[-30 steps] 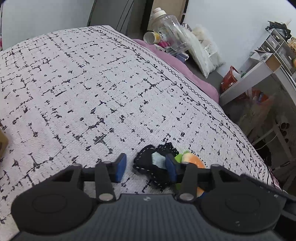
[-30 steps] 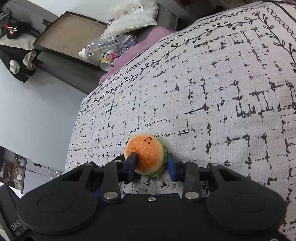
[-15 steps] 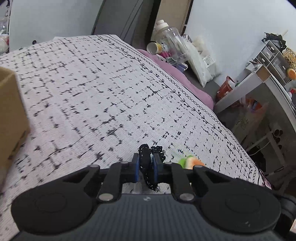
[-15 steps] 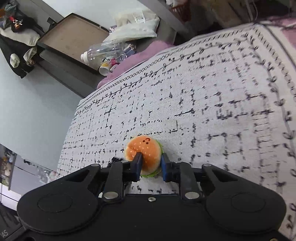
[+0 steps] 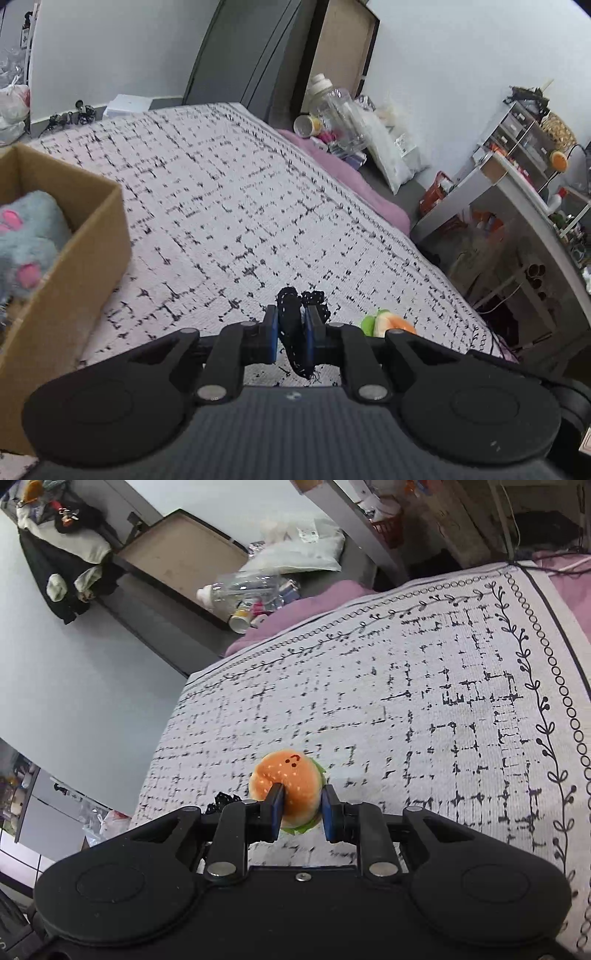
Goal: Organize soft objects
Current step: 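Carry the black toy and hamburger into the cardboard box and open both tools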
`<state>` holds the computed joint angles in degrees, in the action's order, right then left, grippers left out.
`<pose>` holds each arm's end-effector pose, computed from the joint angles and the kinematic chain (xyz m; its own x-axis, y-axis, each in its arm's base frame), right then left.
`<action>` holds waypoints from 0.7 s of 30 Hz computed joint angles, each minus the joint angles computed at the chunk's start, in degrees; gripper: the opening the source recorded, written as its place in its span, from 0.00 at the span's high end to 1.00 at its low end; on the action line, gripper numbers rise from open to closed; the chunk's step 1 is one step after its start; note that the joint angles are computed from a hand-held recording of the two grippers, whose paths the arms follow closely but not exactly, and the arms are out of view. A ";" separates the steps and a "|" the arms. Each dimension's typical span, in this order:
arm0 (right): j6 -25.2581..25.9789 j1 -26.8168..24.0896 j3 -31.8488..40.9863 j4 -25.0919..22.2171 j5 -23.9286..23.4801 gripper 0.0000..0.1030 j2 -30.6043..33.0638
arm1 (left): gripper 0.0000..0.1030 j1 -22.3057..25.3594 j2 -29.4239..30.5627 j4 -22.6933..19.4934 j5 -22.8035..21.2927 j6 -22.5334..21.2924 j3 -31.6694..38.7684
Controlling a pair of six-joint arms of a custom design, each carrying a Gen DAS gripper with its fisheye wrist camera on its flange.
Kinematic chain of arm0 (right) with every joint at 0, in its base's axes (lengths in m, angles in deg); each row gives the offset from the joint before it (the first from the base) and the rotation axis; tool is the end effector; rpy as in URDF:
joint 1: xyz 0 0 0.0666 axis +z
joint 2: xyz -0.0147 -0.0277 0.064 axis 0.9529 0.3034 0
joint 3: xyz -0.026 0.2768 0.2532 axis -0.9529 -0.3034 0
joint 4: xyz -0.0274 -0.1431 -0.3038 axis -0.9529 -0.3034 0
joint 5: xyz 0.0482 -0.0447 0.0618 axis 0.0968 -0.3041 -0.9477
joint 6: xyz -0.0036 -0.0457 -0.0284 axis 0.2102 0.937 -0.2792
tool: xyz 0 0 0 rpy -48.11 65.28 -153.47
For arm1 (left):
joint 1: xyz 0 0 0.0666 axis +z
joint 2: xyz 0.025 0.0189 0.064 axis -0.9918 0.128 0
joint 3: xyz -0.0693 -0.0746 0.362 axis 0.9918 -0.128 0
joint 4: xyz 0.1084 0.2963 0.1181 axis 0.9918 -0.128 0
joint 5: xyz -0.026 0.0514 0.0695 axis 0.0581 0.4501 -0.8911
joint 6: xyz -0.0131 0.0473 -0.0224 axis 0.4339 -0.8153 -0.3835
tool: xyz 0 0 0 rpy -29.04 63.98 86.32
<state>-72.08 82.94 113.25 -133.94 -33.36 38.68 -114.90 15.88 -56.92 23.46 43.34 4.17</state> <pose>0.3710 0.0718 0.4690 -0.6290 0.5856 -0.5113 0.2718 0.7818 0.5611 0.3817 -0.2349 0.4819 -0.7058 -0.3278 -0.6281 -0.0496 0.9072 -0.4177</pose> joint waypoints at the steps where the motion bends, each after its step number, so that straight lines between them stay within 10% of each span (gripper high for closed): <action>1: -0.11 0.39 0.33 -0.33 0.25 0.79 -0.28 | 0.87 -0.01 -0.66 0.09 -0.14 -0.11 -0.21; 21: 0.72 10.77 10.51 -6.10 6.24 0.79 0.45 | 0.87 7.00 -10.76 -5.55 1.52 -5.13 -0.10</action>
<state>-71.36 93.71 123.77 -140.04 -27.12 39.14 -107.91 5.12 -62.48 24.99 38.21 4.07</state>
